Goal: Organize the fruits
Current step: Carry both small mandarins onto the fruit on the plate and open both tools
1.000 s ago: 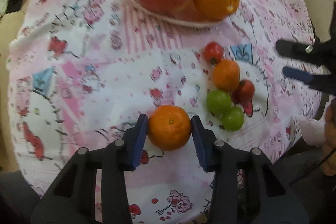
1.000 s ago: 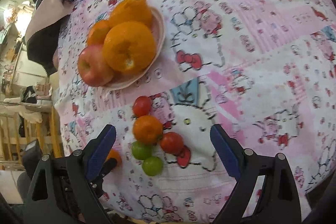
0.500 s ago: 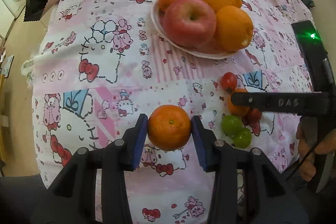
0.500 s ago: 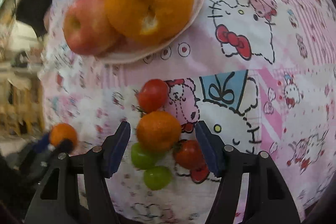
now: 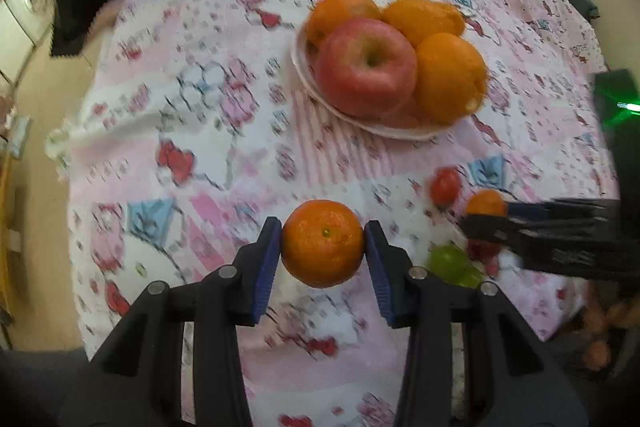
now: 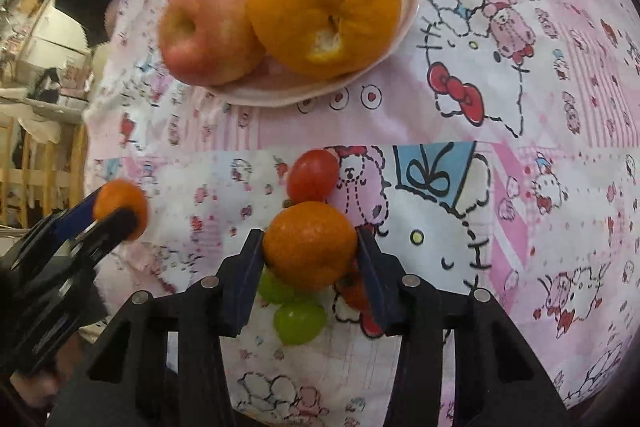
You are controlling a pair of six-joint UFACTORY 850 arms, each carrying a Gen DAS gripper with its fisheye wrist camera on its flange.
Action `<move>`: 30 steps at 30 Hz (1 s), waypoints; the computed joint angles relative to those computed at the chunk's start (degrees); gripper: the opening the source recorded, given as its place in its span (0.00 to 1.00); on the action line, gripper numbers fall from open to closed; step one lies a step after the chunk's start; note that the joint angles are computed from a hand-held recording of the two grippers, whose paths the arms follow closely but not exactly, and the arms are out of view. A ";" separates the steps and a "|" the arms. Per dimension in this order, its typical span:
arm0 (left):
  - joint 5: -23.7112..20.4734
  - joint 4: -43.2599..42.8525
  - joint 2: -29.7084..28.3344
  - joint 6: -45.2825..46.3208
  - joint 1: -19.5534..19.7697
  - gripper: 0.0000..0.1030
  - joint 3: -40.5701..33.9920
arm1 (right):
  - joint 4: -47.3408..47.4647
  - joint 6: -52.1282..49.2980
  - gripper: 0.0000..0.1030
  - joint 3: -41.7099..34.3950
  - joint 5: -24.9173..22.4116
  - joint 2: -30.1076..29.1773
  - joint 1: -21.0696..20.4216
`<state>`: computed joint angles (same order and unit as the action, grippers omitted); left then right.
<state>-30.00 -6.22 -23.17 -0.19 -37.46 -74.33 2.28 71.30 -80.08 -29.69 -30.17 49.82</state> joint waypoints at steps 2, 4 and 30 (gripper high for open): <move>-0.41 -0.22 -0.63 -0.81 0.61 0.37 -0.87 | -3.12 3.73 0.47 1.01 1.13 1.51 0.67; -1.53 -3.86 -0.96 0.89 1.55 0.37 -1.56 | -8.00 8.99 0.47 2.27 2.84 3.44 1.35; -2.82 -2.23 -5.24 7.46 2.73 0.37 -15.45 | -47.20 38.35 0.47 -1.21 1.09 5.37 -2.14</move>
